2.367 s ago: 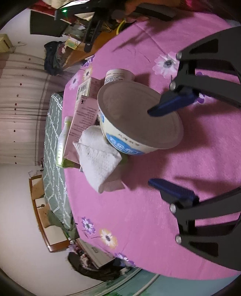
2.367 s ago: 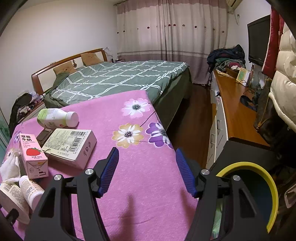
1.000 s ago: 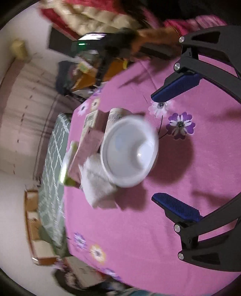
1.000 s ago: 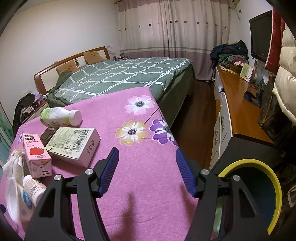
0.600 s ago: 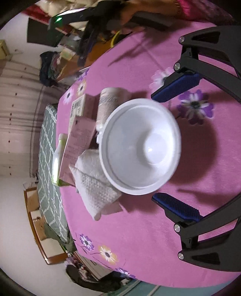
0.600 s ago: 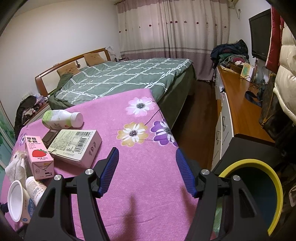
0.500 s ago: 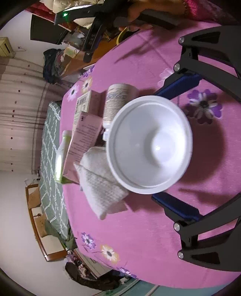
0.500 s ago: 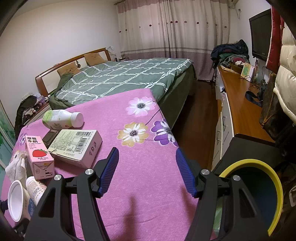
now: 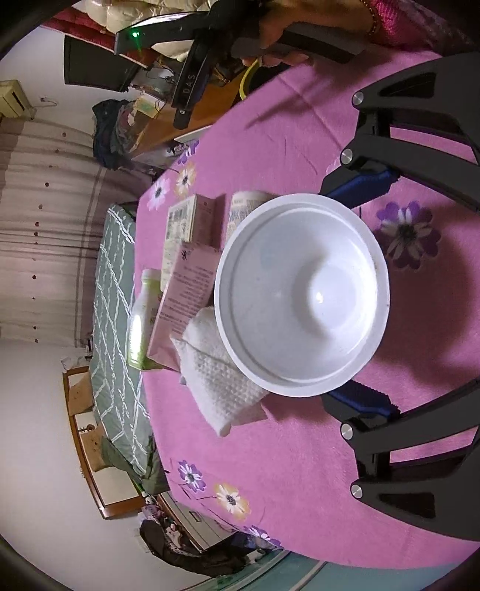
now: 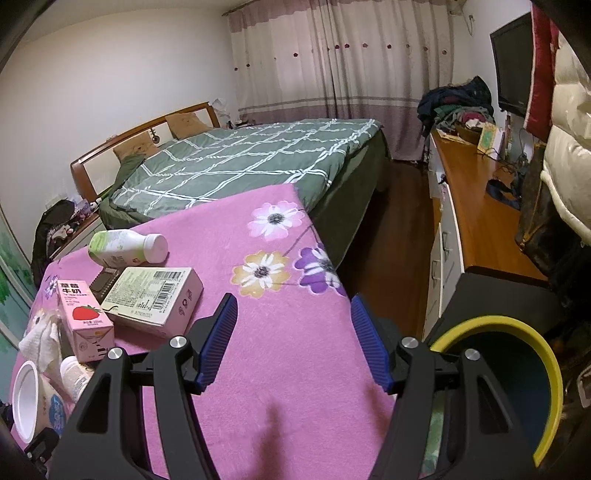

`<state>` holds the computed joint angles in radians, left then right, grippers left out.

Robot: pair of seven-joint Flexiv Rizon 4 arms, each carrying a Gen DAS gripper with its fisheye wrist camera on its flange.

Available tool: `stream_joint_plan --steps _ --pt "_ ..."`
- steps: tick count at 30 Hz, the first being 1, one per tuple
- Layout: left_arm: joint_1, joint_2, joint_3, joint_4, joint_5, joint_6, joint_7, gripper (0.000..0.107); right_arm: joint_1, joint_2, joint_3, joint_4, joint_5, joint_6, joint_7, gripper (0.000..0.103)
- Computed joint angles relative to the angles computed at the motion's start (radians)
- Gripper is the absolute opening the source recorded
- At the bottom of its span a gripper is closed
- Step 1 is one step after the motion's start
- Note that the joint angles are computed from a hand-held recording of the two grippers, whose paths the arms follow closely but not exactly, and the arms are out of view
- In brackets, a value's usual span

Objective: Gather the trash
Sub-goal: 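Carry the white bowl over the yellow bin and release it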

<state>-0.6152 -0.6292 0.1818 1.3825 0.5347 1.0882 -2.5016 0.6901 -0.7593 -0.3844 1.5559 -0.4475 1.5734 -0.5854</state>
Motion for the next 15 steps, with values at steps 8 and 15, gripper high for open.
stream_joint_plan --steps 8,15 --pt "-0.022 -0.011 -0.032 -0.05 0.0 -0.017 0.037 0.08 0.123 0.144 -0.162 0.286 0.065 0.148 -0.067 0.061" --pt "-0.031 -0.127 -0.096 -0.233 -0.094 -0.042 0.202 0.08 0.349 0.216 -0.451 0.548 0.242 0.248 -0.156 0.066"
